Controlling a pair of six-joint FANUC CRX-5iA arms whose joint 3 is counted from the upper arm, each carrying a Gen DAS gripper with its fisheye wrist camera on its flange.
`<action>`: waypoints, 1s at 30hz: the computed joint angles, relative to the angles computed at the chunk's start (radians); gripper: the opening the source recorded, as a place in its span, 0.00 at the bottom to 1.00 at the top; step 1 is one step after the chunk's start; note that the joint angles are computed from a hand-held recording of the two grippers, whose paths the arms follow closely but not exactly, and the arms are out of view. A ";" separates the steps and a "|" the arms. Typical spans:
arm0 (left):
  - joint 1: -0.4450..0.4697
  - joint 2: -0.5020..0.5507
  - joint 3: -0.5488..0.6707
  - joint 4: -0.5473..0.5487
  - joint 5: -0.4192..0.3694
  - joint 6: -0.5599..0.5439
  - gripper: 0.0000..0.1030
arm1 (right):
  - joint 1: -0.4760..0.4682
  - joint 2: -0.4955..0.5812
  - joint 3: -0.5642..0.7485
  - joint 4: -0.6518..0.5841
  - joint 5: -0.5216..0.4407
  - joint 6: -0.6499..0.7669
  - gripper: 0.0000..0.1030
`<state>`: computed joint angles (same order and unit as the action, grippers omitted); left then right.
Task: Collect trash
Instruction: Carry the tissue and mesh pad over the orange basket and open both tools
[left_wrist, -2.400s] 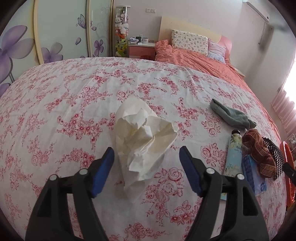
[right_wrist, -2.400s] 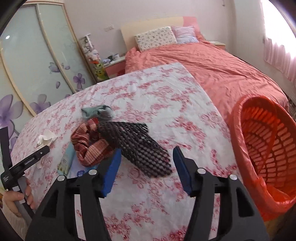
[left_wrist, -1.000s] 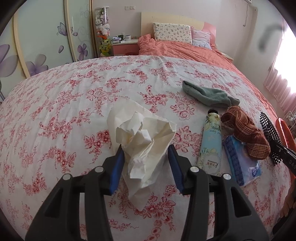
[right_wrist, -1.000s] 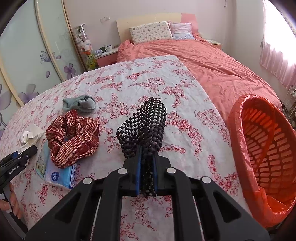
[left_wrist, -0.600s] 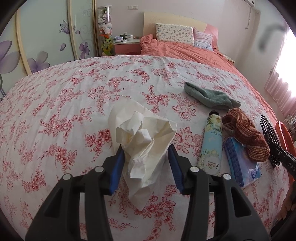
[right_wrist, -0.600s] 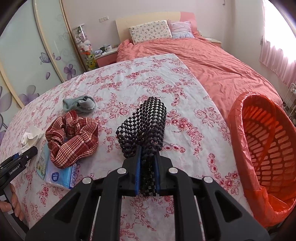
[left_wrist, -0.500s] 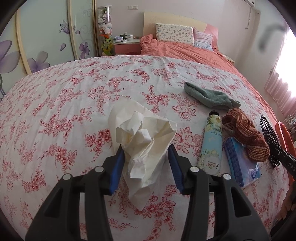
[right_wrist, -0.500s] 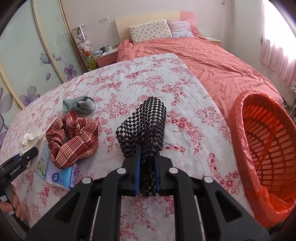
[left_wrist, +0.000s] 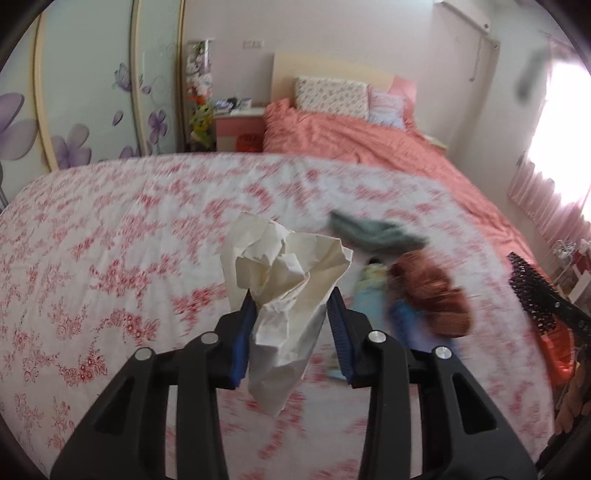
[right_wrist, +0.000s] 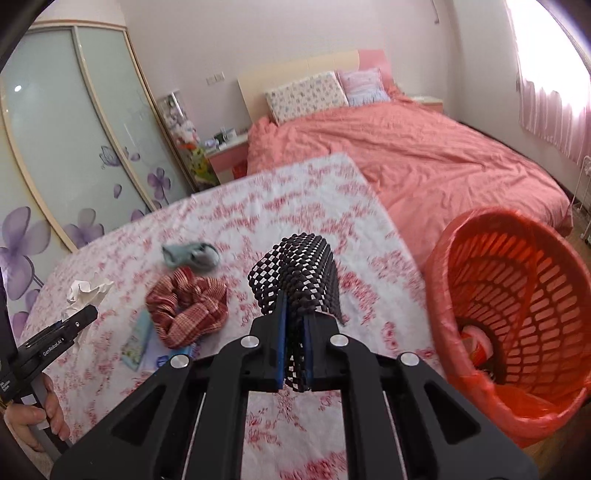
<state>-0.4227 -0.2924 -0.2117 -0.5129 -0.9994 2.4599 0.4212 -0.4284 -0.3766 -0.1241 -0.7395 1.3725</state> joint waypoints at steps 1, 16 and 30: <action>-0.015 0.003 0.015 -0.006 -0.001 0.002 0.37 | -0.005 -0.016 -0.001 0.000 0.000 0.003 0.07; -0.201 0.204 0.242 0.092 0.171 -0.083 0.37 | -0.218 -0.099 0.013 -0.006 0.018 0.066 0.07; -0.250 0.545 0.486 0.416 0.297 -0.428 0.40 | -0.512 0.024 0.119 -0.224 -0.030 0.226 0.07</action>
<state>-0.6725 0.2525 0.2738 -0.0965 -0.7021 2.0322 -0.0909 -0.4044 -0.2577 -0.3482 -0.7697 1.5985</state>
